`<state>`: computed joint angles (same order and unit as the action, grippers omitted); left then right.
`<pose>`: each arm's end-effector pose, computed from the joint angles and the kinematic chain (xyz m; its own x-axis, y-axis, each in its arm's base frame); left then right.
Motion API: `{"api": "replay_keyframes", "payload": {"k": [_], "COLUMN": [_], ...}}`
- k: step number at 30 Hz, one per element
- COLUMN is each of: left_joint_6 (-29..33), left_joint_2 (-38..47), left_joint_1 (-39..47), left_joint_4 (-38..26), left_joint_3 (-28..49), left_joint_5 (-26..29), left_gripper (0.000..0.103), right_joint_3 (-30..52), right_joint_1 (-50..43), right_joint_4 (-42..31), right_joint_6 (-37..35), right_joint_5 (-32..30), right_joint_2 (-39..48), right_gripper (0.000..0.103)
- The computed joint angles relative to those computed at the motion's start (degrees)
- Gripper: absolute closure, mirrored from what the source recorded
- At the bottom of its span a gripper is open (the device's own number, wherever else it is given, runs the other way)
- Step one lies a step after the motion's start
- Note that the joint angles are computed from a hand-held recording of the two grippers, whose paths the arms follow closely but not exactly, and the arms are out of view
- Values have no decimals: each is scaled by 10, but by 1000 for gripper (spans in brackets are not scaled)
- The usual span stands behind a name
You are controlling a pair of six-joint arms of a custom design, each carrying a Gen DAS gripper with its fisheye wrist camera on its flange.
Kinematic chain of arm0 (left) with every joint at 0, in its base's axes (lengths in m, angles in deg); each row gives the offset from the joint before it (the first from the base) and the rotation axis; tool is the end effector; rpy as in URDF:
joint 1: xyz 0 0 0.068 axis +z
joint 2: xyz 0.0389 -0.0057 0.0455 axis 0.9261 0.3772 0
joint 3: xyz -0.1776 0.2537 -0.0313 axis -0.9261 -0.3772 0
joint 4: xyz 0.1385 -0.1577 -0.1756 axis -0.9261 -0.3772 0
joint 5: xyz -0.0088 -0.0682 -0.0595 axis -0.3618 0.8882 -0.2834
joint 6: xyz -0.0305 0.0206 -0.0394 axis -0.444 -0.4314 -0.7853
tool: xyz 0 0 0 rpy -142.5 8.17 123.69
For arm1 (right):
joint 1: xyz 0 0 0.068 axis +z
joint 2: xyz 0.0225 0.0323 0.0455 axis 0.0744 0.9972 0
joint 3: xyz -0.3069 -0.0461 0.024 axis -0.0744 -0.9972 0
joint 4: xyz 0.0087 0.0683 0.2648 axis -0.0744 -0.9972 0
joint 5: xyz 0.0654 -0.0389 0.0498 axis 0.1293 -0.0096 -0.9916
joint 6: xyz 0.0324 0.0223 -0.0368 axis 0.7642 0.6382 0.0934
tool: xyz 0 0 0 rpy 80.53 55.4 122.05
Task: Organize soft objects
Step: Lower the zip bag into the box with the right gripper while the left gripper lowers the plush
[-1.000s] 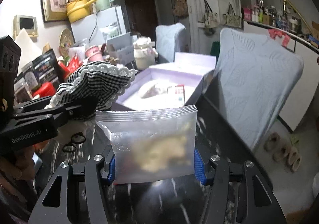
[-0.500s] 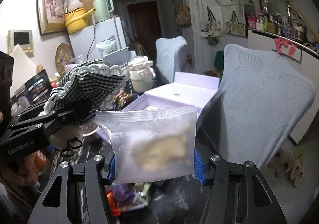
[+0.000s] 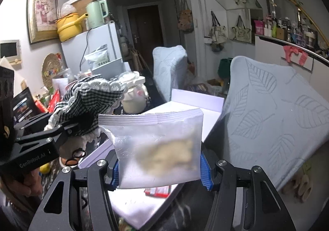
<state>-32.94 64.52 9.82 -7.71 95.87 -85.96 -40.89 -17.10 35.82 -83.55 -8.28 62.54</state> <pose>0.1212 -0.1420 0.2520 -0.4736 -0.1104 -0.8738 -0.1117 0.9916 -0.0648 0.2023 -0.0491 0.2450 -0.4805 -0.2707 -0.8342 -0.6649 0.7327 0.1452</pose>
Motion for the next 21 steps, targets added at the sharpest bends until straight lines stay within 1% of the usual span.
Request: {"api": "replay_keyframes", "payload": {"k": [3,7,10,12,16,21], "left_joint_6": [45,81,101,110,126,145], "left_joint_2": [1,22,40,58,98,151], "left_joint_1": [56,110,152,177,211,246], "left_joint_4": [51,90,119,136,169,208], "left_joint_3": [-19,-33,-44,-49,-56,-56], "left_joint_5": [43,82,127,156,186,224], "left_gripper": [63,63,63,63,63,63], "right_joint_3": [0,-3,-7,-9,-13,-14], "right_joint_1": [37,82,107,120,145,168], "right_joint_4": [49,104,140,153,184,204], "right_joint_6": [43,83,109,115,129,135], "right_joint_5": [25,56,80,96,131,160], "right_joint_2": [24,68,101,119,153,175], "right_gripper": [44,44,44,44,44,44]}}
